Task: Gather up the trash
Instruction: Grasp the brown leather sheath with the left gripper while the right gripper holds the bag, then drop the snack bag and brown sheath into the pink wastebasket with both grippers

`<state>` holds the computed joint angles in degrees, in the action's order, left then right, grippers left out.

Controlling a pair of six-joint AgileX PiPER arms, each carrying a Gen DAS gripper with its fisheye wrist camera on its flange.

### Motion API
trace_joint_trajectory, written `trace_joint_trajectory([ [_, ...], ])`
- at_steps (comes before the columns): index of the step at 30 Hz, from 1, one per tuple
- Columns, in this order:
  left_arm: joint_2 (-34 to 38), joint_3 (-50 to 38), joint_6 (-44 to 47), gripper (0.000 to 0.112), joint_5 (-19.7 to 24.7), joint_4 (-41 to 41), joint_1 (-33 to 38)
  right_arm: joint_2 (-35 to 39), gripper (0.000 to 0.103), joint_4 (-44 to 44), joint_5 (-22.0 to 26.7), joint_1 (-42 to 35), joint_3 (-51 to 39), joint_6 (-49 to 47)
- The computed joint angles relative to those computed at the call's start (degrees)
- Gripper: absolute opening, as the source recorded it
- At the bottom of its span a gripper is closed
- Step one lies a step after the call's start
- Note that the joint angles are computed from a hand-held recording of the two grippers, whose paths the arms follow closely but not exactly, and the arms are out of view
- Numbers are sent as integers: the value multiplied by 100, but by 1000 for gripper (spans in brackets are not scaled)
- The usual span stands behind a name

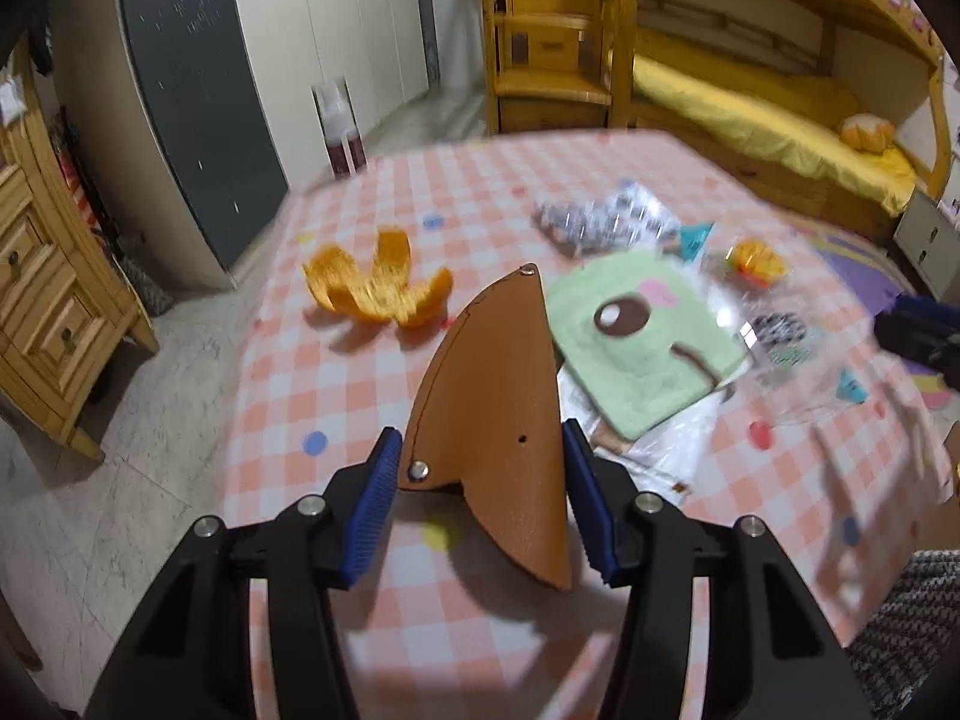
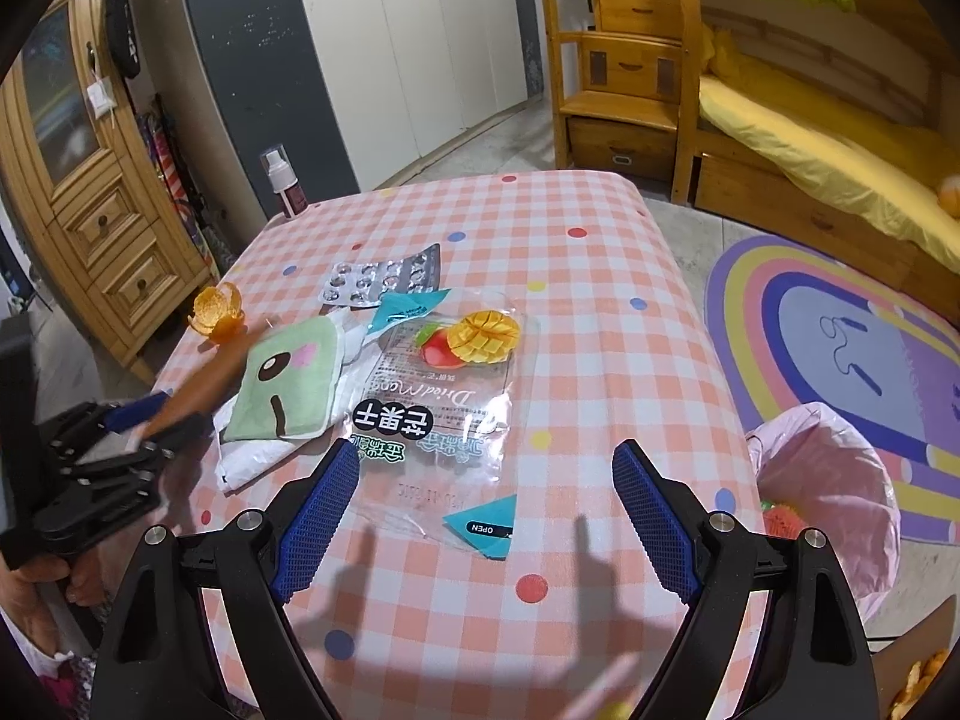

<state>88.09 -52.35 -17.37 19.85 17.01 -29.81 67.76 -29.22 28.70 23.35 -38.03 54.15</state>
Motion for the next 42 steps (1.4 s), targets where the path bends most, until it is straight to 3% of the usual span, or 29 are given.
trace_joint_trajectory([
  [5, -505, 208, -30, 52, -522, -355, 53, 167, 84, 30, 28, 79, -77, -47],
  [7, -424, 87, -285, 52, -532, -257, -49, 254, 72, 146, -11, 64, -106, -189],
  [10, -169, -177, -624, 52, -351, -94, -234, 435, 70, 195, -13, 42, -169, -269],
  [12, -17, -354, -1067, 52, -211, 232, -372, 575, 73, 271, -121, 35, -231, -363],
  [14, 51, -423, -1116, 52, -177, 209, -404, 800, 90, 211, -71, 92, -363, -300],
  [18, 96, -421, -890, 52, -175, 7, -388, 1390, 90, 266, 206, 156, -719, -381],
  [21, 75, -368, -708, 52, -177, -103, -332, 1587, 90, -180, 394, 361, -806, -12],
  [23, 83, -359, -621, 52, -172, -180, -299, 1515, 82, -176, 349, 389, -749, -65],
  [25, 92, -348, -378, 52, -174, -405, -235, 1369, 45, -458, 428, 492, -658, 218],
  [26, 86, -338, -304, 52, -174, -470, -222, 1320, 36, -505, 469, 489, -627, 294],
  [27, 77, -328, -280, 52, -174, -487, -227, 1224, 11, -483, 511, 431, -568, 299],
  [30, 19, -279, -381, 52, -202, -370, -289, 971, 8, 54, 191, 110, -391, -160],
  [36, -18, -216, -769, 52, -239, 24, -463, 56, 5, -988, 173, 381, -12, 1039],
  [42, 65, -339, -1187, 52, -334, 300, -793, -654, 5, -1799, 545, 430, 164, 1965],
])
